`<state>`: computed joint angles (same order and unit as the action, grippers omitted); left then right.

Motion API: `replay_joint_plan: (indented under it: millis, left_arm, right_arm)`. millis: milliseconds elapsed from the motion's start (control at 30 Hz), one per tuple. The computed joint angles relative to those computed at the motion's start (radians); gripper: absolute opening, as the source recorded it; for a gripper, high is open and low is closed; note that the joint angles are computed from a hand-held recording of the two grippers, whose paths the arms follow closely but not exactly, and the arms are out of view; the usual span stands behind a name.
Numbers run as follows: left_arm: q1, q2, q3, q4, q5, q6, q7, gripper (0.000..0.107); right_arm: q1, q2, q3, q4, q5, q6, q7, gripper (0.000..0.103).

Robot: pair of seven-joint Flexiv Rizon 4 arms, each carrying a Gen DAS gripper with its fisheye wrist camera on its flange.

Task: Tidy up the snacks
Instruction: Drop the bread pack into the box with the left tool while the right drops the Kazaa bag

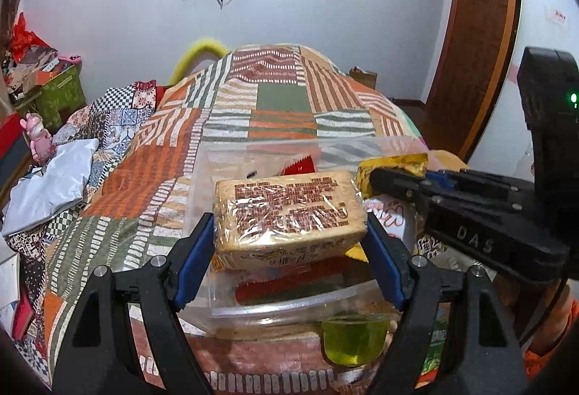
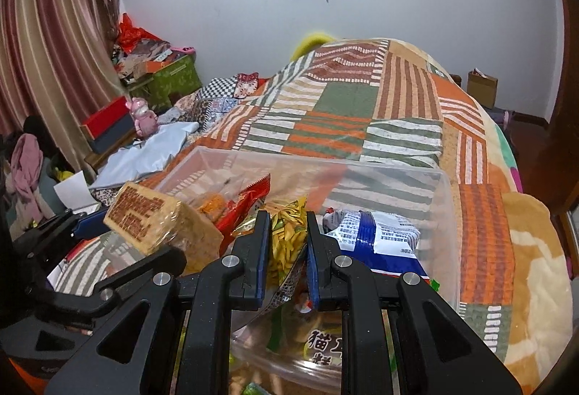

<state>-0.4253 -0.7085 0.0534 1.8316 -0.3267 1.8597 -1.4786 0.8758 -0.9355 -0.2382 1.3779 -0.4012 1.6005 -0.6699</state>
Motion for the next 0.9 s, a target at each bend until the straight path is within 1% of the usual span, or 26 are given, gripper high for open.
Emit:
replay_joint_plan:
  millis: [33,133,200,233,267,300,333,367,467,567,667,767,900]
  left_arm:
    - [-0.003,-0.001,0.005,-0.001,-0.003,-0.008,0.0,0.078]
    - [0.026,0.005,-0.025,0.011,0.004,-0.016,-0.013,0.079]
    - [0.032,0.01,-0.03,0.018,0.008,-0.02,-0.022,0.079]
    - [0.035,0.013,-0.032,0.022,0.011,-0.024,-0.025,0.079]
    - [0.037,0.017,-0.034,0.028,0.014,-0.03,-0.028,0.08]
    - [0.036,0.02,-0.031,0.031,0.015,-0.036,-0.031,0.08]
    - [0.029,0.024,-0.022,0.038,0.015,-0.04,-0.035,0.08]
    - [0.015,0.026,-0.006,0.043,0.013,-0.041,-0.04,0.08]
    - [-0.018,0.038,0.032,0.06,0.006,-0.035,-0.053,0.081]
    - [-0.006,0.056,0.017,0.087,0.014,-0.022,-0.061,0.081]
    - [-0.005,0.078,0.008,0.119,0.019,0.006,-0.069,0.081]
    - [0.001,0.103,-0.009,0.151,0.022,0.023,-0.073,0.082]
    - [-0.014,0.133,-0.01,0.195,0.018,0.049,-0.073,0.087]
  right_arm:
    - [0.0,0.003,0.0,0.004,0.002,0.0,0.001,0.017]
    - [0.018,0.011,-0.025,0.016,0.0,-0.016,0.012,0.018]
    - [0.027,0.018,-0.036,0.026,-0.01,-0.026,0.016,0.022]
    - [0.022,0.026,-0.026,0.032,-0.016,-0.037,0.012,0.027]
    - [0.015,0.029,-0.014,0.033,-0.022,-0.045,0.008,0.035]
    - [0.017,0.034,-0.016,0.042,-0.026,-0.044,0.013,0.04]
    - [0.038,0.041,-0.047,0.062,-0.028,-0.033,0.031,0.048]
    - [0.049,0.046,-0.065,0.076,-0.031,-0.026,0.04,0.053]
    - [0.08,0.065,-0.108,0.119,-0.033,-0.001,0.057,0.056]
    - [0.094,0.083,-0.119,0.154,-0.022,0.02,0.059,0.057]
    - [0.129,0.102,-0.156,0.199,-0.002,0.04,0.063,0.059]
    - [0.173,0.122,-0.198,0.247,0.024,0.062,0.06,0.06]
    - [0.254,0.142,-0.273,0.315,0.084,0.1,0.048,0.061]
